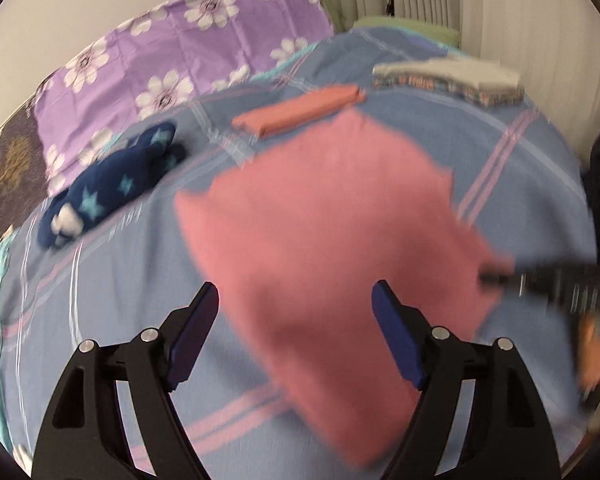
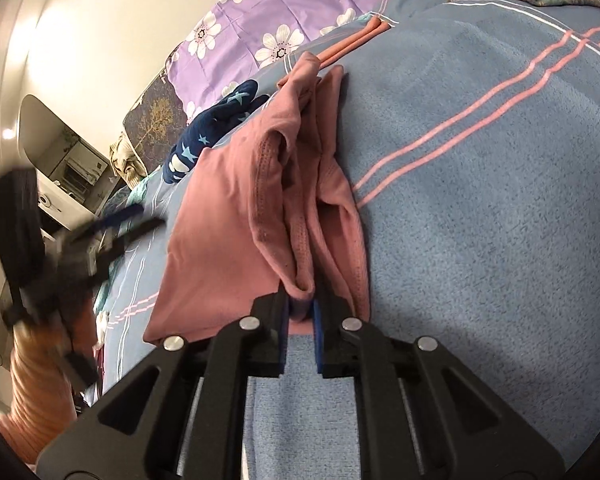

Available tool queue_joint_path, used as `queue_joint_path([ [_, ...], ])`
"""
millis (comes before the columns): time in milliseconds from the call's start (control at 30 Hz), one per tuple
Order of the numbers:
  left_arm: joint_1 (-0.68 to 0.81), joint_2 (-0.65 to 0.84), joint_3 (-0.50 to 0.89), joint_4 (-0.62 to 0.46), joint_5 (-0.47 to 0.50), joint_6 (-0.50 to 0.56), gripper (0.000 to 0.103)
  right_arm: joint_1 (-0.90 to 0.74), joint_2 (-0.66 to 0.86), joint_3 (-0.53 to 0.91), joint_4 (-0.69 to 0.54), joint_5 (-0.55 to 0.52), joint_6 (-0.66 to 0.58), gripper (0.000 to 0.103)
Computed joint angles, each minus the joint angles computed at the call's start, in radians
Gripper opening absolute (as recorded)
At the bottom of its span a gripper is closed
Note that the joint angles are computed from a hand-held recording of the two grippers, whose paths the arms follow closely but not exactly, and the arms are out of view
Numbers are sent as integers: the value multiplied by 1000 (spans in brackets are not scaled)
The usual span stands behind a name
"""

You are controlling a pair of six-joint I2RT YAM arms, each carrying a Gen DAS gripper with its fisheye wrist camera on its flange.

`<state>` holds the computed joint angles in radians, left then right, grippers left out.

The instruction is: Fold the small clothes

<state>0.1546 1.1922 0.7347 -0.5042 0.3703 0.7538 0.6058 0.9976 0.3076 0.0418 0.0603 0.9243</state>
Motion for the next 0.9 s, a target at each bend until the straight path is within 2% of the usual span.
queue_joint_path([
  [100, 111, -26, -65, -10, 34, 62, 79, -30, 41, 41, -17, -13, -38, 17],
  [167, 161, -26, -79, -25, 67, 83, 79, -24, 61, 74, -46, 5, -47, 6],
  [267, 218, -13, -82, -44, 114, 79, 79, -11, -76, 49, -56, 30, -25, 5],
  [333, 238, -12, -85, -48, 132, 79, 80, 46, -175, 71, -134, 114, -37, 4],
  [367, 243, -7, -84, -47, 136, 79, 82, 80, -193, 99, -198, 176, -44, 4],
  [400, 253, -3, -87, -40, 142, 82, 84, 84, -185, 117, -239, 190, -48, 5],
  [467, 253, 9, -89, -24, 137, 78, 84, 25, -125, 114, -241, 110, -56, 6],
  [533, 247, 29, -96, -4, 124, 70, 84, -35, -37, 108, -236, 20, -41, 14],
  [567, 248, 30, -99, -2, 124, 70, 84, -50, -34, 72, -202, -2, -24, 14],
  [600, 252, 32, -102, -1, 128, 71, 84, -29, -78, 53, -212, 17, -3, 15],
  [633, 259, 32, -101, -3, 136, 74, 84, -19, -108, 56, -245, 32, 3, 22],
  [700, 273, 37, -86, -20, 157, 75, 83, 35, -175, 78, -335, 136, 8, 24],
  [767, 283, 37, -64, -40, 192, 59, 63, 66, -228, 99, -384, 195, -21, 24],
  [833, 291, 58, -13, -105, 264, 38, 26, 38, -241, 102, -345, 153, -73, 22],
  [900, 279, 80, 25, -164, 334, 23, 14, 13, -210, 97, -271, 76, -107, 22],
])
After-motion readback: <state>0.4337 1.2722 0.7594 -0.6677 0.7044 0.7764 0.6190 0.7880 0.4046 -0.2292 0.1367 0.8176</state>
